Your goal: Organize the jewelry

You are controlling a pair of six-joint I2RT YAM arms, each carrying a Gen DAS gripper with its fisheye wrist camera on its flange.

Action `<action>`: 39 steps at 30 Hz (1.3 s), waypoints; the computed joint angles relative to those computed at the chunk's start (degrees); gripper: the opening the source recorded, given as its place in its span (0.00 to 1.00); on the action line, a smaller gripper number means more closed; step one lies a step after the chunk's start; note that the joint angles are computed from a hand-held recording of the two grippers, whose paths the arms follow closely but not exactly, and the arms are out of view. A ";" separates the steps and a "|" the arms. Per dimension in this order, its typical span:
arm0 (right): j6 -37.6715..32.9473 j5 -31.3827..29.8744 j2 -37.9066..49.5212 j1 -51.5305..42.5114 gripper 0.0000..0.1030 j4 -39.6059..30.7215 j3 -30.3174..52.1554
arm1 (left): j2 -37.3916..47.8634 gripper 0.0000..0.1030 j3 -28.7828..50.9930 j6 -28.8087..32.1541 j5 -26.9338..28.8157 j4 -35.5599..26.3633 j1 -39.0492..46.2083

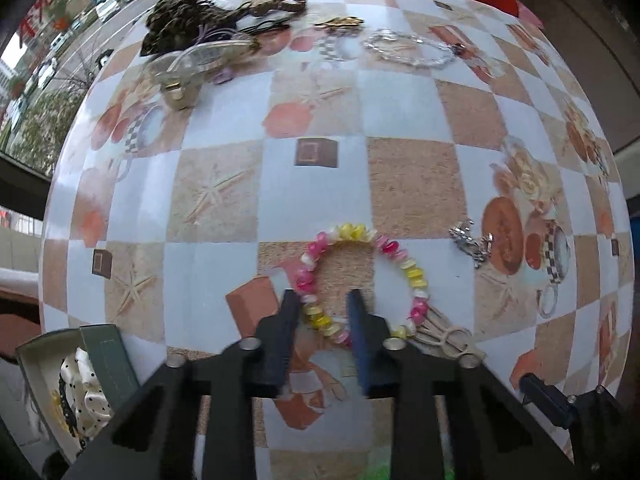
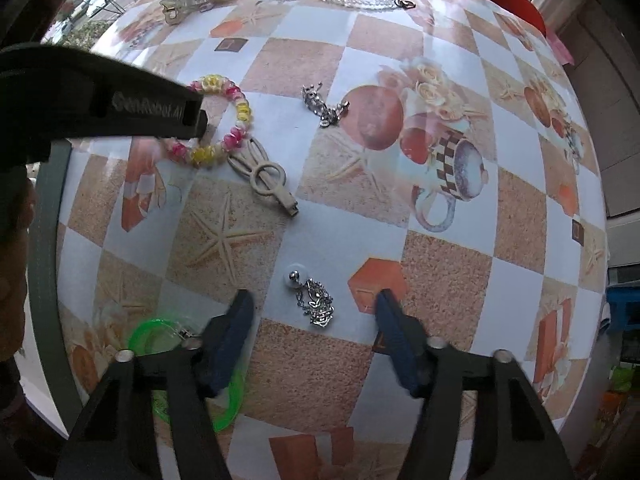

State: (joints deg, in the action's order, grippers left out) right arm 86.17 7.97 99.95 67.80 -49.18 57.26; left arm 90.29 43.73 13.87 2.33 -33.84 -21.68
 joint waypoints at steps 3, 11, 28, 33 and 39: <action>0.00 -0.05 -0.15 -0.26 0.37 -0.76 0.94 | 0.19 0.14 0.41 -0.18 0.68 -0.70 -0.22; 3.81 0.13 -6.51 -0.78 0.03 0.55 -2.65 | -2.98 0.13 0.73 2.86 3.72 -4.08 3.68; 18.72 1.72 -20.12 5.16 0.03 3.16 -11.48 | -13.64 0.13 2.51 18.10 10.65 -17.89 19.53; 9.74 -0.06 -13.54 -0.50 0.31 5.27 -9.05 | -13.48 0.13 2.42 19.84 11.02 -18.35 21.33; 5.08 -1.41 -5.65 -1.93 0.31 2.29 -3.67 | -11.47 0.13 2.42 20.74 11.14 -17.75 22.54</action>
